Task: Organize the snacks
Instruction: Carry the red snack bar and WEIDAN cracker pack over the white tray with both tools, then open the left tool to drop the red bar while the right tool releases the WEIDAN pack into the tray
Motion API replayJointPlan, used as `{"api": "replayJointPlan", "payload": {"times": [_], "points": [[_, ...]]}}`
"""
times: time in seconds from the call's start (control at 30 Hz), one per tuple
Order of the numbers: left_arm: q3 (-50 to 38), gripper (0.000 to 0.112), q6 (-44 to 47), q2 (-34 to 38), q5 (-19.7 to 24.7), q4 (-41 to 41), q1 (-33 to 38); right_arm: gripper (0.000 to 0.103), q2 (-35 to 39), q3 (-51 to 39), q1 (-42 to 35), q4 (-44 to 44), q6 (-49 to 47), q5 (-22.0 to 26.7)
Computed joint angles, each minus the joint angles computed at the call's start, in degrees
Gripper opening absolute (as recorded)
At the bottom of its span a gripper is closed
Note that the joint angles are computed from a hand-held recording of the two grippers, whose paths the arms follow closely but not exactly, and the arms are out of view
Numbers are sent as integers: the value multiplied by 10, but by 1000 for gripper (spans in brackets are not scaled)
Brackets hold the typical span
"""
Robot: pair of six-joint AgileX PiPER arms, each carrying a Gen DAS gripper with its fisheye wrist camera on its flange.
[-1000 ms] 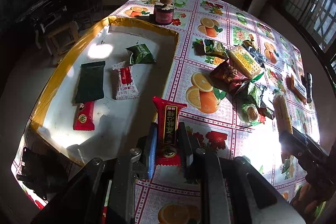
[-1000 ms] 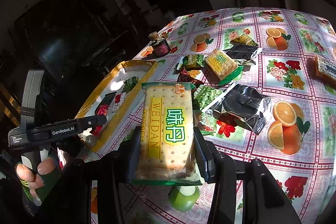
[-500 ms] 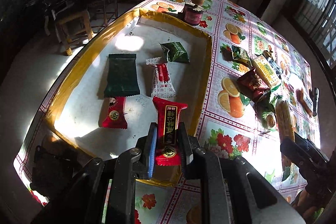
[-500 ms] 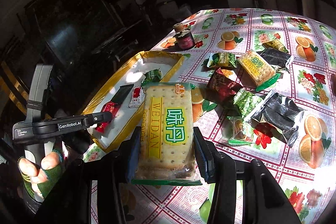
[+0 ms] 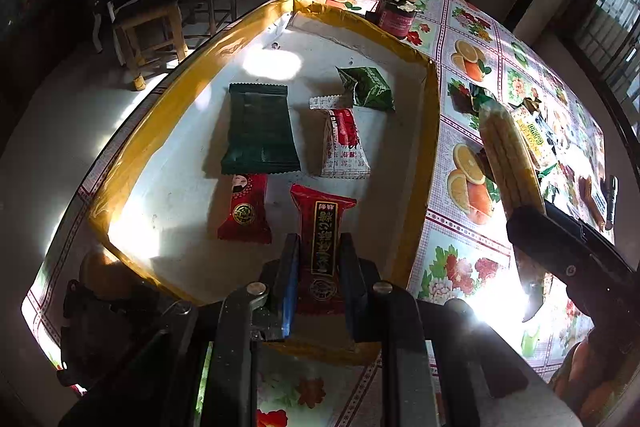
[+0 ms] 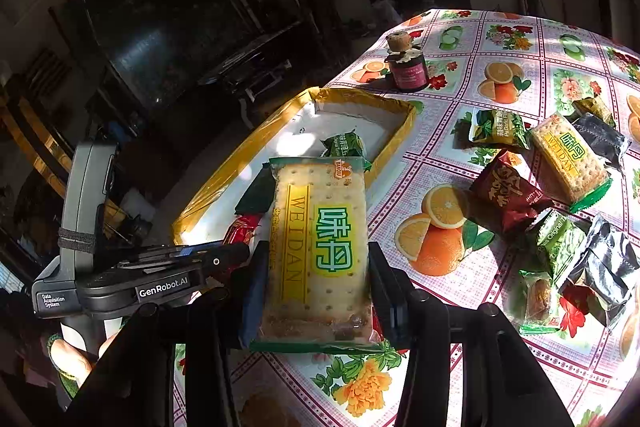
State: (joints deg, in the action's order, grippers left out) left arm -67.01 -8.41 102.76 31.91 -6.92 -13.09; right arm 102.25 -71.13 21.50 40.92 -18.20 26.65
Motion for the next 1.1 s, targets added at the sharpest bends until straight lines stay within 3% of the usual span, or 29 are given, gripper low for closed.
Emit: {"api": "replayJointPlan", "payload": {"times": [0.5, 0.83, 0.97, 1.0, 1.07, 1.1], "points": [[-32, 18, -2, 45, 6, 12, 4, 50, 251, -339, 21, -146, 138, 112], [-47, 18, -46, 69, 6, 63, -14, 50, 300, -416, 46, -272, 203, 135], [-47, 20, -61, 69, 7, 77, -17, 52, 305, -418, 48, -284, 210, 136], [-47, 22, -61, 69, 8, 76, -17, 52, 302, -412, 47, -279, 208, 132], [-47, 45, -62, 66, 12, 74, -15, 55, 293, -397, 44, -272, 208, 120], [-44, 50, -60, 62, 9, 72, -14, 60, 286, -386, 43, -271, 209, 113]]}}
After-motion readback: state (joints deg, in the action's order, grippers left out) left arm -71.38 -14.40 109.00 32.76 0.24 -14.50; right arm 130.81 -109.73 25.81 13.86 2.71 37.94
